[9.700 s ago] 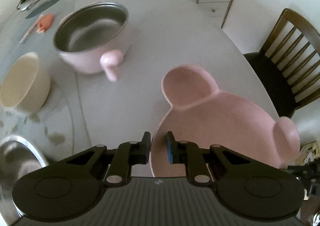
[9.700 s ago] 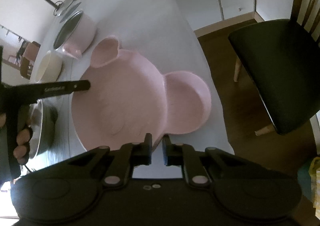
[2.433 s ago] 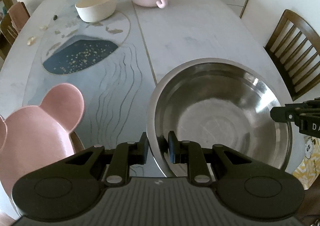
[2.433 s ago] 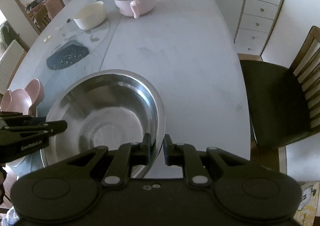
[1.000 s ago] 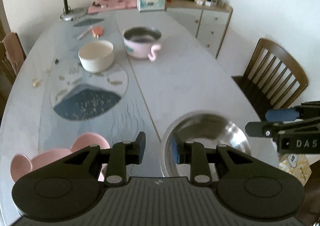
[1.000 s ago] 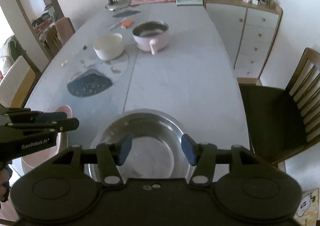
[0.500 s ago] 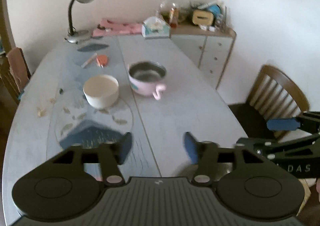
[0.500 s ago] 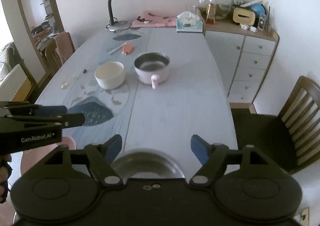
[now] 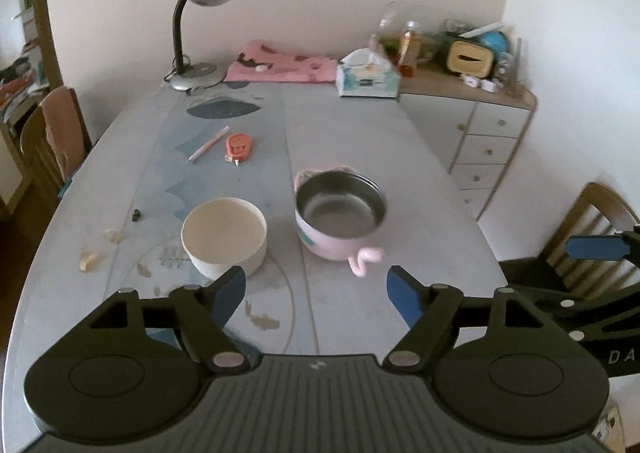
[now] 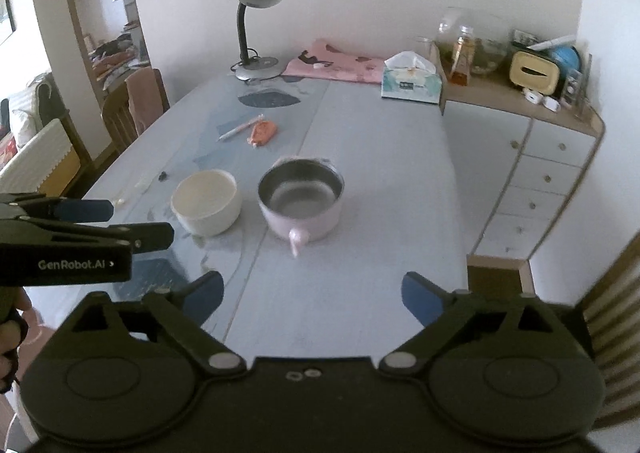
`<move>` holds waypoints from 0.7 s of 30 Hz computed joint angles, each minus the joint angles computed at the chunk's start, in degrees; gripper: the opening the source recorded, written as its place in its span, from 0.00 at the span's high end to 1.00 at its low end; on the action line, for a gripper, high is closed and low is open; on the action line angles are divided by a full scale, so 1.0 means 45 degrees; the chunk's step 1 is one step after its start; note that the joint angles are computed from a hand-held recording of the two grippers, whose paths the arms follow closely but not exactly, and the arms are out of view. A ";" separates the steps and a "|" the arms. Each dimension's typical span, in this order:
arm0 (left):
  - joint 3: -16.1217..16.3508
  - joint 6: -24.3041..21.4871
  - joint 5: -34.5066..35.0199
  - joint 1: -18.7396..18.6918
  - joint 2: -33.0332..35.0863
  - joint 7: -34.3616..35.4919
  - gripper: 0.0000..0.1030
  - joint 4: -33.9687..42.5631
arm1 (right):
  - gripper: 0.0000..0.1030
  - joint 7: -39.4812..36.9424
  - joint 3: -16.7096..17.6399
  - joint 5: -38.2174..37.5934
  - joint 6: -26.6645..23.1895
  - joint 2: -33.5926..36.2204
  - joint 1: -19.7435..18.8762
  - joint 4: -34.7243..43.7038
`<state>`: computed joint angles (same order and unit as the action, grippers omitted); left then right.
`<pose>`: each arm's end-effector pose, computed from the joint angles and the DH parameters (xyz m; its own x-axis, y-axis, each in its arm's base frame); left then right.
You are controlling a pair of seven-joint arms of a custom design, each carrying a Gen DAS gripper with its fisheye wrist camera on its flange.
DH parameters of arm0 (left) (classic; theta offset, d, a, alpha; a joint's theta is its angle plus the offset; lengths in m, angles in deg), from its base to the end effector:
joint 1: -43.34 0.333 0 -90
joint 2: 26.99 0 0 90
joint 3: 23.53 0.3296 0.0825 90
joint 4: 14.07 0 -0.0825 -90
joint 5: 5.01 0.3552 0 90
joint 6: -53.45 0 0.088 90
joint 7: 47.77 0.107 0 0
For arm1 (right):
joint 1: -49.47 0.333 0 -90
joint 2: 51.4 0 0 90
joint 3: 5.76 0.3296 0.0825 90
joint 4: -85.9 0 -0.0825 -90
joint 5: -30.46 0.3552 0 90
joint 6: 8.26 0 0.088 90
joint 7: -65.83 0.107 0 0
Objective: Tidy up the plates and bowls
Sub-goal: 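Move both grippers to the pink handled pot and close on its rim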
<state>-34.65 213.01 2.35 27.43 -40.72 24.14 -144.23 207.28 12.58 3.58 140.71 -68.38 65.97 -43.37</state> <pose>0.4347 -0.2373 0.5676 -0.2888 -0.9558 0.0554 -0.7083 0.1744 -0.6840 0.3799 0.2946 0.5700 0.0764 -0.9957 -0.0529 -0.7362 -0.0205 -0.6765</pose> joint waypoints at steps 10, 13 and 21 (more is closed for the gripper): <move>-0.0437 -0.2215 0.1456 0.0457 0.3777 -0.1915 0.25 0.4373 | 0.03 -0.2386 -0.1587 0.0707 0.0812 0.2500 0.0022 0.1607; -0.0440 -0.2846 0.1643 0.0386 0.4792 -0.2002 0.25 0.5584 | 0.03 -0.2812 -0.2004 0.0788 0.0841 0.3218 0.0158 0.2227; -0.0111 -0.4246 0.2135 0.0007 0.6961 -0.2674 0.25 0.8050 | 0.07 -0.4140 -0.3012 0.2208 0.1061 0.4893 0.0556 0.3556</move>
